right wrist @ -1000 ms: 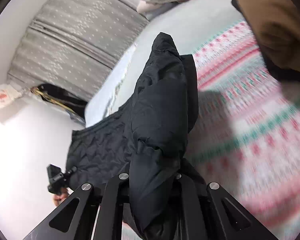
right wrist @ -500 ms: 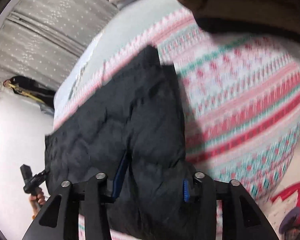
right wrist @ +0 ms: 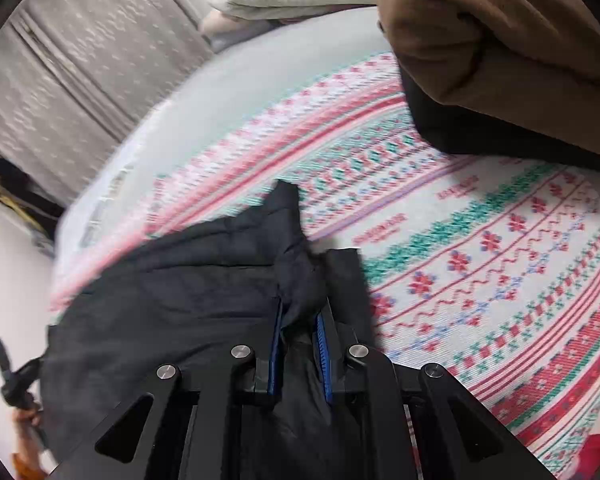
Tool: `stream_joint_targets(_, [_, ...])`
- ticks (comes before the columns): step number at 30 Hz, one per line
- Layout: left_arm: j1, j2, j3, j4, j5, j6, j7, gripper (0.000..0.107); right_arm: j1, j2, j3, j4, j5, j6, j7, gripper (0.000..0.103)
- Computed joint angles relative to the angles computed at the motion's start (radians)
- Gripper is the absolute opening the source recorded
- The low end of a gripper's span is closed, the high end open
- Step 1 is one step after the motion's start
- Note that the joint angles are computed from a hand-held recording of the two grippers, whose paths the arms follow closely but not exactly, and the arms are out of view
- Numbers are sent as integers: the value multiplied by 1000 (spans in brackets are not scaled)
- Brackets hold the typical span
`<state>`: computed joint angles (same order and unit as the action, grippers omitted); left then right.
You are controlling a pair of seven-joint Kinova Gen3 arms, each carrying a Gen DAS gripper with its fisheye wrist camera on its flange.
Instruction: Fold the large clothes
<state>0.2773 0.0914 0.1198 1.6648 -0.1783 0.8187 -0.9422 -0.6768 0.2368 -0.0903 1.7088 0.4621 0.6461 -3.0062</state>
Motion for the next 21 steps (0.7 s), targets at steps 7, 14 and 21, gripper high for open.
stream_joint_targets(7, [135,-87,-109,-5,-93,126,105,60,-119,-25,21,-65,109,269,-78,34])
stream_joint_targets(14, [-35,-330,42,177,130,84,43,83,-185,-64,-118,-66,304,359,-271,60])
stream_joint_targets(21, [-43,-517,58,355,346,54,151,88,-300,33,-131,-182,373,396,-273,64])
